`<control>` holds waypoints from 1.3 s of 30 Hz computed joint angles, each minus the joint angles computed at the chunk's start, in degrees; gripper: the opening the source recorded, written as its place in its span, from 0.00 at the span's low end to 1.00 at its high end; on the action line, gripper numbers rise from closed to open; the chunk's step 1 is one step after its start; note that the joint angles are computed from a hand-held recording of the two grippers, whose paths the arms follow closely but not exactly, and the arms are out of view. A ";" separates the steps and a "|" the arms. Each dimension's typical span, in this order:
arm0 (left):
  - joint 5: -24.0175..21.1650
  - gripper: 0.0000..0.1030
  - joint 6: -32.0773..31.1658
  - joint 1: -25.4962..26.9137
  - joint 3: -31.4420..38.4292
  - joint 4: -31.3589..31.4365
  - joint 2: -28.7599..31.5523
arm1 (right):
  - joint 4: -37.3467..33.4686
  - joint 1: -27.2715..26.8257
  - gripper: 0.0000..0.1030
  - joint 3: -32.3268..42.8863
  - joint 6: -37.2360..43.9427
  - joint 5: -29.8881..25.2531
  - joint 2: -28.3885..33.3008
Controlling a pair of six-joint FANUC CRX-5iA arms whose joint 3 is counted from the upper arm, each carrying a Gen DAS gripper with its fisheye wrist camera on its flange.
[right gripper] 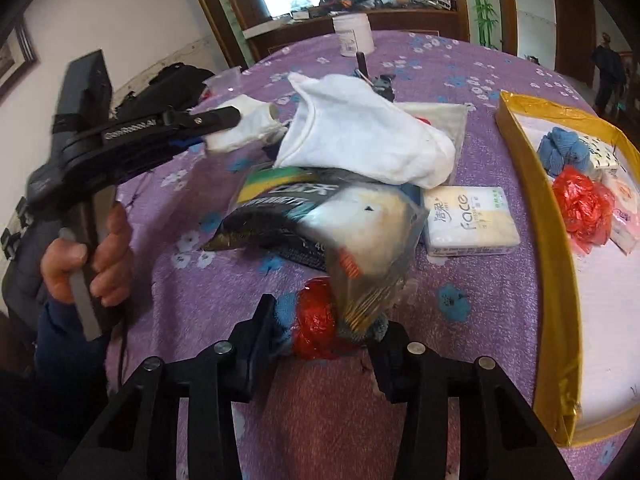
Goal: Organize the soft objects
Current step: 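Grasp the white towel with the left gripper while the right grasps a red bag and sock, then carry the towel and red bag over the tray, lower them and open both grippers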
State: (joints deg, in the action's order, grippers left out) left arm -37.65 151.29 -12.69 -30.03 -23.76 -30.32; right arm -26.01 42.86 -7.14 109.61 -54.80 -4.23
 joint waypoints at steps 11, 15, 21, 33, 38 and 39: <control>-1.65 0.16 4.79 -4.72 2.30 -7.02 0.58 | -10.91 -9.42 0.46 -0.34 10.38 -1.44 -3.86; -2.77 0.16 6.32 -6.58 3.28 -9.59 1.14 | -12.55 -10.41 0.46 -0.70 10.75 -0.30 -5.09; -3.51 0.16 6.28 -7.61 4.13 -10.62 2.04 | -11.19 -10.36 0.46 -0.76 5.65 1.94 -4.71; -0.03 0.16 1.22 -6.05 2.97 -6.34 1.41 | -11.02 -13.34 0.46 -0.52 2.32 2.89 -4.75; -0.25 0.16 0.99 -6.88 4.07 -5.84 1.49 | -12.90 -15.44 0.46 -0.34 3.77 2.44 -4.85; -0.86 0.16 1.63 -7.68 4.71 -6.71 1.64 | -13.17 -15.68 0.46 -0.48 3.91 2.47 -4.96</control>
